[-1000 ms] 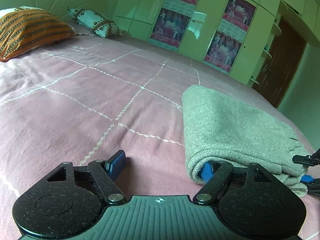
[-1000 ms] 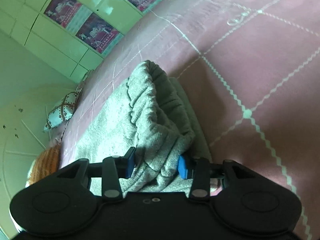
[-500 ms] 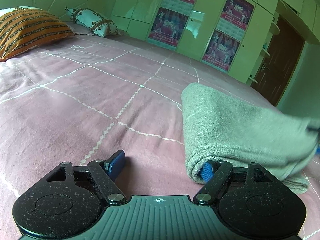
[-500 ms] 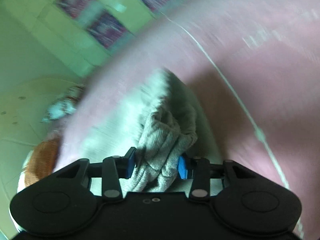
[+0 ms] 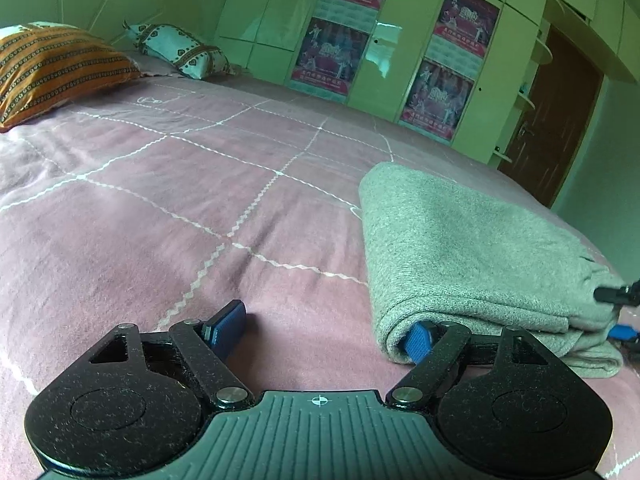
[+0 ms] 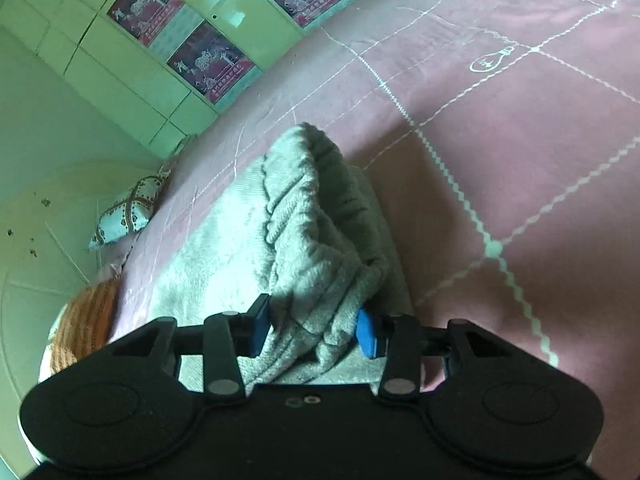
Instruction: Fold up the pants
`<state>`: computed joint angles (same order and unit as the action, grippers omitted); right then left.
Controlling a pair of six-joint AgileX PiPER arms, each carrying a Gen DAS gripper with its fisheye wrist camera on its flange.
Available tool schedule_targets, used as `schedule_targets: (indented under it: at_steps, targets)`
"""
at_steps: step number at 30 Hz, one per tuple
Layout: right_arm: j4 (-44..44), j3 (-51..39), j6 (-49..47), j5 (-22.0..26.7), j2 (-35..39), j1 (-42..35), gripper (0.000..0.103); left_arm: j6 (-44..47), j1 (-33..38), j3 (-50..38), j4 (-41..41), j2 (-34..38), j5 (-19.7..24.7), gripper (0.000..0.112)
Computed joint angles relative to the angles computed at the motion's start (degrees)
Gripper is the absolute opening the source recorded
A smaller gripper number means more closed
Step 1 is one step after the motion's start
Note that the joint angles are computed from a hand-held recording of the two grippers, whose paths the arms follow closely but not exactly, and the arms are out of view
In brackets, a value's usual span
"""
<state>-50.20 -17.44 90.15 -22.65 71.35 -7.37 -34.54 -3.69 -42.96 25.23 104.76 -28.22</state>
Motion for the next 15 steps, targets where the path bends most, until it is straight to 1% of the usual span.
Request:
schedule_targets:
  at_steps: [1, 3, 4, 6, 7, 8, 9, 10, 11, 12, 13, 14, 15]
  targets:
    - [-0.1, -0.2, -1.0, -0.5, -0.1, -0.2, 0.035, -0.2, 0.0, 0.1, 0.2, -0.1, 0.0, 0.081]
    - [1.1, -1.9, -2.4, 3.1, 1.2, 1.8, 0.035, -0.1, -0.2, -0.1, 0.3, -0.1, 0.5, 0.082]
    - [-0.8, -3.1, -0.2, 3.2, 3.6, 1.4, 0.035, -0.1, -0.2, -0.3, 0.5, -0.2, 1.1, 0.082]
    - [-5.1, -3.1, 5.6, 0.9, 4.4, -1.0, 0.035, -1.2, -0.1, -0.6, 1.8, -0.4, 1.5, 0.082]
    - [-5.2, -3.0, 5.5, 1.7, 3.7, -0.3, 0.035, -1.8, 0.2, -0.5, 2.5, -0.3, 1.3, 0.082]
    - [-3.0, -2.9, 3.1, 3.8, 2.3, 1.5, 0.035, -2.0, 0.3, -0.5, 2.8, -0.3, 1.1, 0.082]
    - [1.5, -2.0, -1.6, 4.5, -0.3, 3.0, 0.035, -1.9, 0.3, -0.4, 2.7, -0.3, 1.1, 0.082]
    - [4.4, -0.2, -4.9, 2.9, -4.1, 3.1, 0.035, -1.6, 0.3, -0.3, 2.4, -0.3, 0.8, 0.082]
    - [5.5, 1.4, -6.0, 0.0, -6.7, 2.1, 0.035, -1.1, 0.3, -0.1, 1.9, -0.2, 0.4, 0.082]
    - [4.3, 1.6, -4.9, -0.6, -7.0, 1.4, 0.035, -0.4, 0.1, 0.0, 1.2, -0.1, 0.3, 0.083]
    - [0.8, 0.6, -1.5, 1.1, -5.0, 1.0, 0.035, 0.4, -0.3, -0.1, 0.6, -0.1, 0.7, 0.084]
    - [-4.9, -1.2, 4.2, 2.7, -0.8, 0.4, 0.034, 1.1, -0.6, -0.3, 0.3, -0.2, 1.1, 0.085]
    - [-8.4, -1.5, 9.2, 2.0, 2.5, -1.0, 0.033, 1.2, -0.7, -0.2, 0.3, -0.4, 1.3, 0.085]
